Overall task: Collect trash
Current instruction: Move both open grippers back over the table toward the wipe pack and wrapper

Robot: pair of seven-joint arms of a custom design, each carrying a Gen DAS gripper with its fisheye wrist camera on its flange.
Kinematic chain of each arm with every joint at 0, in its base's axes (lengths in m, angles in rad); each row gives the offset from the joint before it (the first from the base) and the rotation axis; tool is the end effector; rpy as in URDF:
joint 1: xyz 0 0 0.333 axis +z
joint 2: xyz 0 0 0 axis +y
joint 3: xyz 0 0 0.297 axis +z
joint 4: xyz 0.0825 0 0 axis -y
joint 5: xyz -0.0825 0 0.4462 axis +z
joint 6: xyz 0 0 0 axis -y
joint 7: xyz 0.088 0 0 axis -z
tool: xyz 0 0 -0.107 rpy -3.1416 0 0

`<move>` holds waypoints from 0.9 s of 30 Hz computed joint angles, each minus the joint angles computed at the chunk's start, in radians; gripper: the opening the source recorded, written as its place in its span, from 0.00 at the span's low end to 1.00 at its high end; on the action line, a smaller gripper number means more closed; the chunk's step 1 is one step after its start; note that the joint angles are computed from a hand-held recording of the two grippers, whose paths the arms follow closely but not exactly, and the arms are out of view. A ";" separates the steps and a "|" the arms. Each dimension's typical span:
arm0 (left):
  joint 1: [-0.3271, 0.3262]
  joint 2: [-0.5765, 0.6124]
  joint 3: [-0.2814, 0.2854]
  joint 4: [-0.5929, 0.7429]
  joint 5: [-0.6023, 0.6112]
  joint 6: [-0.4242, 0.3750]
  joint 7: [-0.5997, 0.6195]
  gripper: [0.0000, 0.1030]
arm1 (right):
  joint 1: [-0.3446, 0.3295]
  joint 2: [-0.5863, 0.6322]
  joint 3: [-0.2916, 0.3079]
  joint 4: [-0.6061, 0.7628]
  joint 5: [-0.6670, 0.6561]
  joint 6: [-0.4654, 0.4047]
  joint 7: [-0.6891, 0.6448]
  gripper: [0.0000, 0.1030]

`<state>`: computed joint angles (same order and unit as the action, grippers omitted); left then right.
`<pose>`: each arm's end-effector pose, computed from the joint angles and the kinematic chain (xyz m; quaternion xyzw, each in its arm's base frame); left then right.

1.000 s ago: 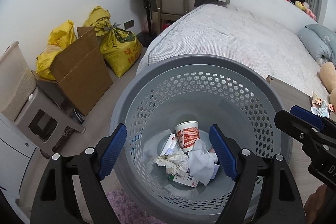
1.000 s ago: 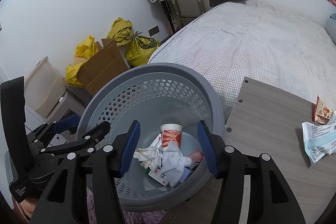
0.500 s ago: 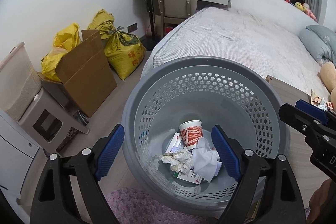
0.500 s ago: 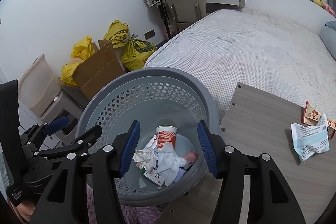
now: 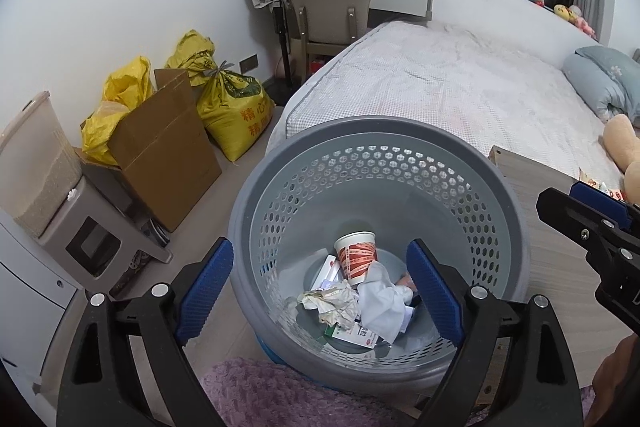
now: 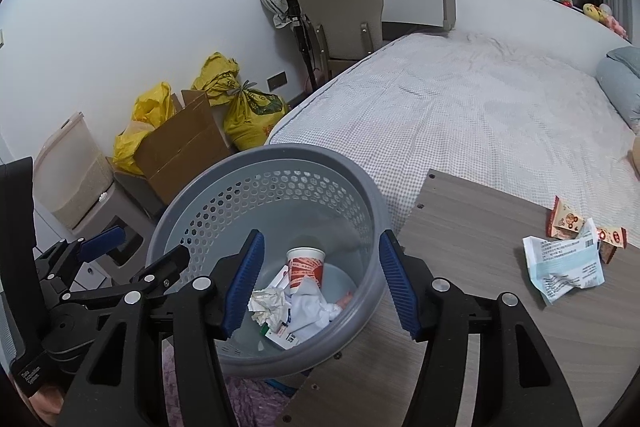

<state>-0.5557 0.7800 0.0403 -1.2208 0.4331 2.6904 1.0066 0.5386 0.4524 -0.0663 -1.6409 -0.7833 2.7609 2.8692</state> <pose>0.7209 -0.4357 0.3458 -0.5527 0.7477 -0.2792 0.2397 0.6613 0.3780 0.3725 -0.5912 0.7014 -0.2306 0.3245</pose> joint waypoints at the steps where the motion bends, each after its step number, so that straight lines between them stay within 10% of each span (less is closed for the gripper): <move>1: -0.001 -0.001 -0.002 -0.001 0.000 0.001 0.001 0.84 | 0.006 -0.010 -0.007 -0.012 -0.010 -0.001 0.013 0.56; 16: -0.036 0.024 -0.040 0.045 -0.028 0.019 0.073 0.84 | -0.050 -0.222 0.013 -0.285 -0.239 -0.039 0.334 0.58; 27: -0.091 0.223 -0.108 0.351 -0.113 -0.086 0.284 0.84 | -0.202 -0.485 0.102 -0.617 -0.263 -0.123 0.491 0.58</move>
<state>-0.6470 1.0029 -0.0680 -0.8695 0.3204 2.6048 1.2904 0.3370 -0.0323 0.0362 -2.2576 -1.0459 2.6382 3.3599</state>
